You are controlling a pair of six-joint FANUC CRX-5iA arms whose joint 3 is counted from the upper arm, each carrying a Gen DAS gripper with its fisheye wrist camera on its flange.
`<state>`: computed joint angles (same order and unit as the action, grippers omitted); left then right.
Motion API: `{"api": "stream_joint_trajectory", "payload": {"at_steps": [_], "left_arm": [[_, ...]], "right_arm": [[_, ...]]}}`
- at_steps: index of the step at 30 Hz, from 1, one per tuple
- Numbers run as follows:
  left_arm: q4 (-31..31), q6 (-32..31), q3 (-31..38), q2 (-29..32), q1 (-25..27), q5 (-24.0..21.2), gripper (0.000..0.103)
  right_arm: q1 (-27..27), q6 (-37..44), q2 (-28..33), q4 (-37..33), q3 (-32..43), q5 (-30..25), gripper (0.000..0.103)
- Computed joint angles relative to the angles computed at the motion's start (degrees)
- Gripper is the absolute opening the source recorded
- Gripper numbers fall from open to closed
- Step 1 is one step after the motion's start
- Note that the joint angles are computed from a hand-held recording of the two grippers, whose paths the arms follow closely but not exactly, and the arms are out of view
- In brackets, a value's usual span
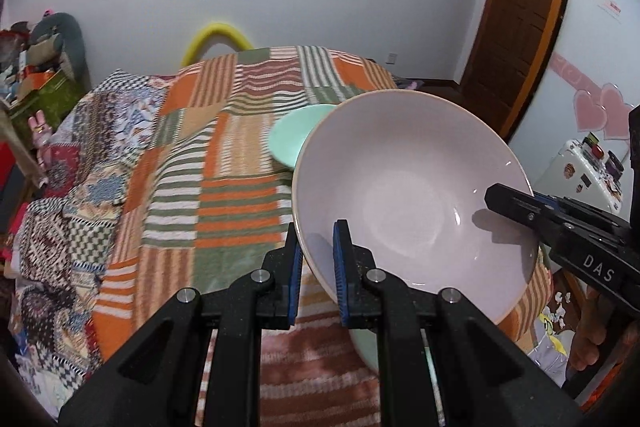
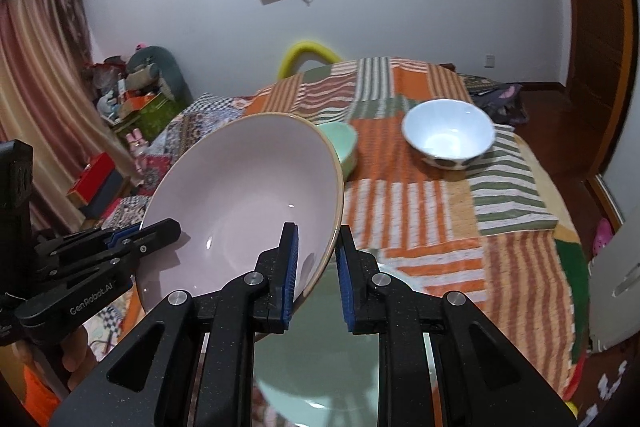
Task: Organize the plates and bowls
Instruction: 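Lift the pale pink bowl with both grippers and lower it beside the plate stack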
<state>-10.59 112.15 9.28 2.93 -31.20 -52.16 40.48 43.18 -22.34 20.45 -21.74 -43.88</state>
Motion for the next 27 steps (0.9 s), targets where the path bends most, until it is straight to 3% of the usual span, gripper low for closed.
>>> {"api": "stream_joint_trajectory", "payload": {"at_steps": [12, 27], "left_arm": [[0.0, 1.0, -8.4, -7.5, 4.3, -0.6, 0.014], [2.0, -0.4, -14.2, -8.7, 9.1, -1.2, 0.014]], "right_arm": [[5.2, 0.4, 2.7, -1.9, 1.1, 0.7, 0.017], [6.6, 5.4, 9.0, -8.3, 4.6, -0.5, 0.017]]}}
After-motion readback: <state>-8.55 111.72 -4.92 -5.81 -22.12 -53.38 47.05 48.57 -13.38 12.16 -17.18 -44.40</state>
